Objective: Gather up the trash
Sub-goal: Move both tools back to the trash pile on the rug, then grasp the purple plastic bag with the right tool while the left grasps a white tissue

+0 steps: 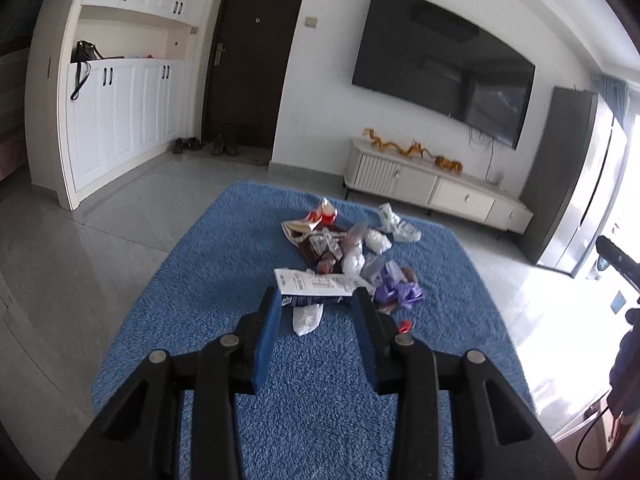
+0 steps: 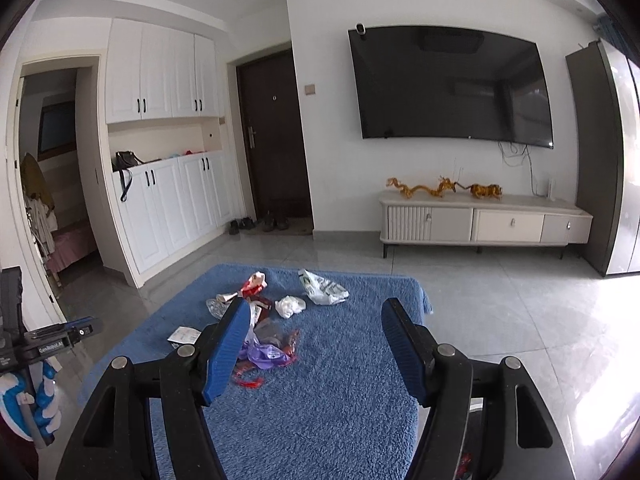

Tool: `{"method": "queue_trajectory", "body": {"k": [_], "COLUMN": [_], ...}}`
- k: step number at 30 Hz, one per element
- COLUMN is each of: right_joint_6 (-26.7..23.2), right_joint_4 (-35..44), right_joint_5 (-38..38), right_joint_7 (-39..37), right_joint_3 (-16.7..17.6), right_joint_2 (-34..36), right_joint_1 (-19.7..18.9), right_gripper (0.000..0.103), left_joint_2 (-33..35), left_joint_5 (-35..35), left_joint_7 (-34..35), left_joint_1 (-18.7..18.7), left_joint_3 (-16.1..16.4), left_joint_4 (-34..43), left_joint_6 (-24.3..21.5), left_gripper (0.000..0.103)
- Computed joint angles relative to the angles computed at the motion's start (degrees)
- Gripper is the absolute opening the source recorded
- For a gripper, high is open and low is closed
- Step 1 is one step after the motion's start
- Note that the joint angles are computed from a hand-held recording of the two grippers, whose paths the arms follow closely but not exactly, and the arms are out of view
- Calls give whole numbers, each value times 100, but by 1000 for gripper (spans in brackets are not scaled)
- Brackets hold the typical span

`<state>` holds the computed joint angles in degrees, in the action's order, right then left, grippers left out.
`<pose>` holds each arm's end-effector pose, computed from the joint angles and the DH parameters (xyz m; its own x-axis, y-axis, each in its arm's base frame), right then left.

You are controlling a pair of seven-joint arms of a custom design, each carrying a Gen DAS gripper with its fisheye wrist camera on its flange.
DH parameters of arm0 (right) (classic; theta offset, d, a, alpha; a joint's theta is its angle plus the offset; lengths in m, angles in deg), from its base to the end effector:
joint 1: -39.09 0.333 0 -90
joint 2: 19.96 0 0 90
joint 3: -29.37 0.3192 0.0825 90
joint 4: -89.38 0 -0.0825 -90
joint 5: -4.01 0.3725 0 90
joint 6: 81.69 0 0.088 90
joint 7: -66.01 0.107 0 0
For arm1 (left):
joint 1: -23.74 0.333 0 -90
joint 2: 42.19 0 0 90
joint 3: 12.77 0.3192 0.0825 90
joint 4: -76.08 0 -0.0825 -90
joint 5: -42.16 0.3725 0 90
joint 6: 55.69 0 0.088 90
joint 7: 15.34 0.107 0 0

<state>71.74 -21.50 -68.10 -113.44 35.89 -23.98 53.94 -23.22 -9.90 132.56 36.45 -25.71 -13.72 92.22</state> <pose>0.5217 0.2378 0.5975 -0.1662 -0.9768 -0.1350 -0.3651 0.1881 -0.9118 0.6928 0.0343 0.5363 -0.4272 -0.8850 0.1851 -0.5658 0.1021 -0.8182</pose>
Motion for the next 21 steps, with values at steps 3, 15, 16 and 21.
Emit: {"method": "queue_trajectory", "body": {"k": [3, 15, 16, 21], "right_joint_6": [186, 1276, 1242, 880], "right_joint_4": [160, 1376, 1608, 2603], "right_joint_5": [204, 2988, 3383, 4597], "right_joint_7": [-211, -3464, -4015, -5793], "right_joint_3": [-104, -222, -46, 552], "right_joint_2": [269, 2031, 2273, 3187], "right_joint_1": [-43, -229, -318, -525], "right_gripper": [66, 66, 65, 61], "left_joint_2": [309, 1901, 2019, 2649], "left_joint_5": [391, 2273, 2365, 2697], "left_joint_7": [-370, -2081, -2113, -2260], "left_joint_1": [-140, -300, -298, -363], "left_joint_3": [53, -10, -53, -212], "left_joint_4": [289, 1893, 2031, 2913], "left_joint_6": [37, -704, -811, -1353], "left_gripper": [35, 35, 35, 34]}}
